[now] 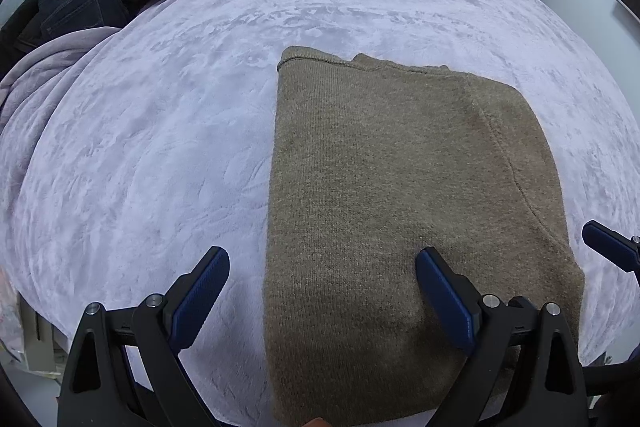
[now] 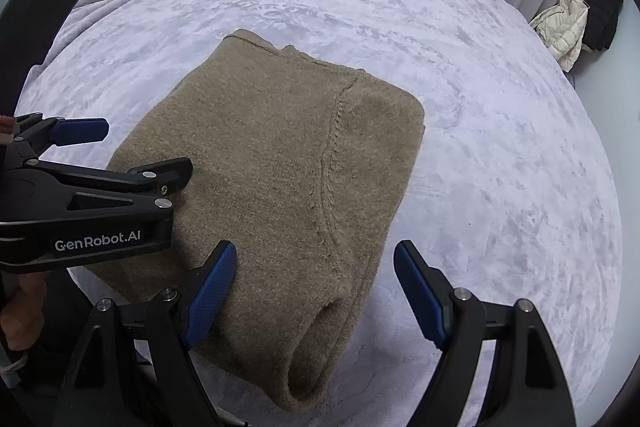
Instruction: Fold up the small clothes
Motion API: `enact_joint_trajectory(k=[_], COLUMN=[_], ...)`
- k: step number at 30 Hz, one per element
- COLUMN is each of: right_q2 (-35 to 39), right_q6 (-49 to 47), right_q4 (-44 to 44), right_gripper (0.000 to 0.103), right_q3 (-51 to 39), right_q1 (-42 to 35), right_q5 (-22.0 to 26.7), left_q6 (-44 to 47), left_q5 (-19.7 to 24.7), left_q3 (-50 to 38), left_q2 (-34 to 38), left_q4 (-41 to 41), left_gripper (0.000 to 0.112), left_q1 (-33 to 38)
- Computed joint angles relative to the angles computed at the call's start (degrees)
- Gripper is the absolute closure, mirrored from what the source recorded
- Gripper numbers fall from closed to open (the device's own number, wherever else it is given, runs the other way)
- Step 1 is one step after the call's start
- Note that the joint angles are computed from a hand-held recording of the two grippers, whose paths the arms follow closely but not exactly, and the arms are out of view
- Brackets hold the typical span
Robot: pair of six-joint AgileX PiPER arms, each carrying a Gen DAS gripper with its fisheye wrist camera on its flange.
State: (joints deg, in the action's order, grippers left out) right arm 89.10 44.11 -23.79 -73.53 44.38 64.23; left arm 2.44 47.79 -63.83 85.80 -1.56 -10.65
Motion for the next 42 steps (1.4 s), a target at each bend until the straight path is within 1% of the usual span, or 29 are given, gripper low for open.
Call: enact_joint_trajectory(k=[26,35,42], right_q2=[-1.36,-1.73,-2.83], right_q6=[1.41,1.36,1.66], right_q4=[-1.45,-1.31,-1.34], right_gripper=[0.019,0.019,0.019], right_q3=[0.61,0.93,2.27], right_q1=[1.75,1.6,1.03], right_q5=[0.83,0.53,-0.5], left_q6=[0.29,-0.09,-2.36], left_q5=[0.81,1.04,0.06], left_q3=[0.82,0.72,1.2], left_q2=[-3.48,-3.5,-4.37], left_q4=[0.12,0.58,1.8], left_gripper=[0.017,0.017,0.017], left_q1=[-0.23,-0.75,-2.12])
